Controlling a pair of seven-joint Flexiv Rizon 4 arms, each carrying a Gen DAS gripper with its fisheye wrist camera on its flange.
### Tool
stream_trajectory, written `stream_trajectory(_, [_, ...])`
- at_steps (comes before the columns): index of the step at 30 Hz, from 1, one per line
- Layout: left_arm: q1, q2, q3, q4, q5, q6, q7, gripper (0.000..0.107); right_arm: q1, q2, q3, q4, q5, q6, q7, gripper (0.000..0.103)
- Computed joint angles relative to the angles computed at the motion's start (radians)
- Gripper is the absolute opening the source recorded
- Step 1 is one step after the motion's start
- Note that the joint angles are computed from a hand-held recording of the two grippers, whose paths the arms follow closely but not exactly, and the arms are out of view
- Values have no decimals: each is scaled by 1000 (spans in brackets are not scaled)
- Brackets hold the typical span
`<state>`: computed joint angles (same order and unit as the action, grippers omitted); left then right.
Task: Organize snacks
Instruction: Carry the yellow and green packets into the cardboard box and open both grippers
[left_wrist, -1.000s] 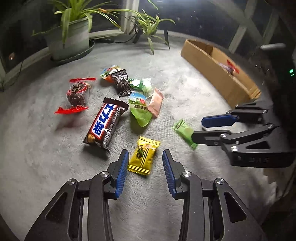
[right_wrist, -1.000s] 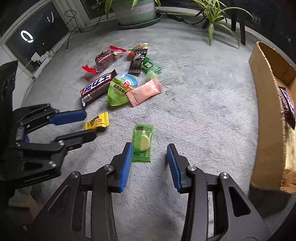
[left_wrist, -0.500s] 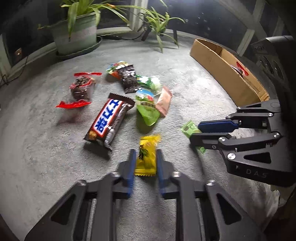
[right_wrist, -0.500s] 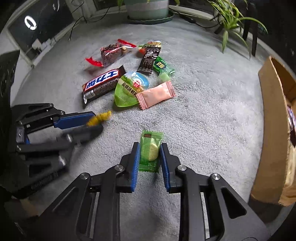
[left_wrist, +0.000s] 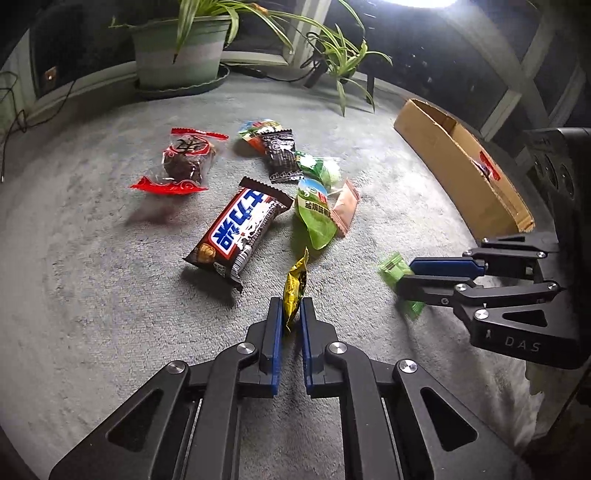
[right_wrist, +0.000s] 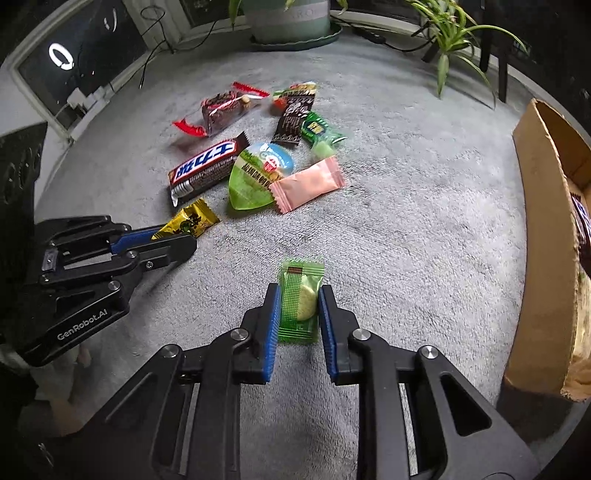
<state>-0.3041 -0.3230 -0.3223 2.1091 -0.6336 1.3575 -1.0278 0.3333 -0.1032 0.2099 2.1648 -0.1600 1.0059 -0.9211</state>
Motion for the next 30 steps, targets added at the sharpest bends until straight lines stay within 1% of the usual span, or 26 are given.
stream_trajectory(5, [11, 14, -20, 17, -38, 24, 11, 8, -6, 40, -2, 30, -21, 26, 40, 21])
stream_trajectory(10, [25, 50, -63, 40, -152, 45, 80, 8, -19, 107, 1, 63, -26, 40, 62, 21])
stream_trajectory(16, [-20, 72, -68, 17, -279, 61, 175, 8, -60, 206, -9, 102, -43, 34, 84, 21])
stream_trajectory(21, [-71, 62, -68, -30, -360, 63, 234, 8, -113, 291, -20, 132, -80, 4, 90, 21])
stream_trajectory(25, [-111, 33, -68, -82, -361, 62, 244, 8, -165, 348, -38, 148, -104, -23, 77, 21])
stream_trajectory(30, [-141, -29, -74, -167, -279, 69, 187, 8, -226, 399, -62, 167, -118, -47, 37, 21])
